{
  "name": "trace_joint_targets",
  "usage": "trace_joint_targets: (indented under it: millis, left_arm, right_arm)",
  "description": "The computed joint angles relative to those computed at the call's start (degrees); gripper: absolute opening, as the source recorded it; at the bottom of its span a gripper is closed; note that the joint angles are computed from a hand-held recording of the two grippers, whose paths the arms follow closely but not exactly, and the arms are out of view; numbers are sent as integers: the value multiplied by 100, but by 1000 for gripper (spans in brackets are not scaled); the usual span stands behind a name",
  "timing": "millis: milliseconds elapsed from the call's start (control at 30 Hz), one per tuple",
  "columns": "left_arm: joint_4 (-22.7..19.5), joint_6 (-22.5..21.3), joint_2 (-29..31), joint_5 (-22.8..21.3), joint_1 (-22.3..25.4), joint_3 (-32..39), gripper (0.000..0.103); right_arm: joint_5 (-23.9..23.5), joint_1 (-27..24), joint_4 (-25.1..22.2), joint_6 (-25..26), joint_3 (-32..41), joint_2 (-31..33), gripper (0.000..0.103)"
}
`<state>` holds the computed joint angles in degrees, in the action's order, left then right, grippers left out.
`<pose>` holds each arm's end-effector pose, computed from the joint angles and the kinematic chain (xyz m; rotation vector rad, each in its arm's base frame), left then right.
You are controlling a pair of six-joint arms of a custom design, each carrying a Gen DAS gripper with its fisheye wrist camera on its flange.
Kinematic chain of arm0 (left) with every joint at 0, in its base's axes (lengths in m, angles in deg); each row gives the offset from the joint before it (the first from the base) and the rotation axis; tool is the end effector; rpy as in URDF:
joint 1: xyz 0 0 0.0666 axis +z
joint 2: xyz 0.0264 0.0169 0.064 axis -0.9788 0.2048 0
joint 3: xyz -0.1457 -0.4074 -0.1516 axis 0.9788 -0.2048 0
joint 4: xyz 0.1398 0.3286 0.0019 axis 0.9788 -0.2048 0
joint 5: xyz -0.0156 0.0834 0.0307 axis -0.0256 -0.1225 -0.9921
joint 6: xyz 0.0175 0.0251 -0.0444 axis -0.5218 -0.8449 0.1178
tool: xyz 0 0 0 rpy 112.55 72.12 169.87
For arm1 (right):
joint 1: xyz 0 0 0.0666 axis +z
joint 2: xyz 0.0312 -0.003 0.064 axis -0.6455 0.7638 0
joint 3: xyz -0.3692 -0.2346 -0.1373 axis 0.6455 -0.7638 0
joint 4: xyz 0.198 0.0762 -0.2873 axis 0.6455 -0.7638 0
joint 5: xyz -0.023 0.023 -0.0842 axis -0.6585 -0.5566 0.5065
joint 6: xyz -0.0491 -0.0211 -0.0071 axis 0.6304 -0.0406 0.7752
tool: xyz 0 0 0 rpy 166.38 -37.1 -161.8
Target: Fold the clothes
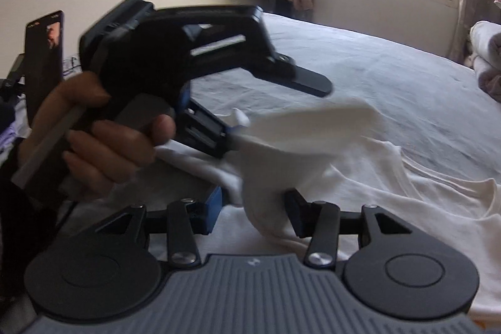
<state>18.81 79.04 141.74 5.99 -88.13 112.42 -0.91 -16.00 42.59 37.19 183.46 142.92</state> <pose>0.6590 -0.1316 0.3127 -0.5498 1.9744 -1.2247 0.6393 0.3044 0.3492 -1.0242 1.9476 0.5821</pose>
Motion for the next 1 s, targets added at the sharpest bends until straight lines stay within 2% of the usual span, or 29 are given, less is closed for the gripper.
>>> trace_joint_targets:
  millis: [133, 267, 367, 433, 533, 700, 800, 833, 867, 933, 1000]
  left_arm:
    - [-18, -57, 5, 122, 34, -3, 74]
    - [-691, -626, -119, 188, 88, 89, 72]
    - [-827, -891, -282, 155, 164, -48, 73]
    - [-668, -792, -331, 191, 222, -170, 73]
    - [-377, -559, -290, 370, 264, -241, 73]
    - [-897, -963, -285, 260, 201, -61, 72]
    - [-1098, -1046, -295, 104, 184, -18, 56]
    - [-1170, -1028, -283, 64, 181, 7, 44]
    - [-1238, -1016, -264, 25, 178, 35, 37]
    - [-1373, -992, -225, -53, 172, 93, 30]
    - [-1496, -1080, -205, -72, 151, 159, 28]
  right_arm:
    - [56, 20, 8, -24, -22, -58, 49]
    - [42, -64, -20, -111, -16, -78, 49]
    - [55, -204, -33, -99, -152, -189, 49]
    - [74, -333, 25, -62, -266, -272, 49]
    - [310, -555, 67, -131, -288, -329, 49]
    - [1144, -901, 56, -484, 18, -182, 49]
    - [1516, -1122, -269, -641, 501, 52, 49]
    - [1582, -1187, -498, -698, 747, 159, 49]
    - [1651, -1239, -666, -796, 952, 252, 49]
    - [1789, -1337, -1020, -996, 1391, 454, 49]
    - [1882, -1385, -1312, -1270, 1801, 664, 48]
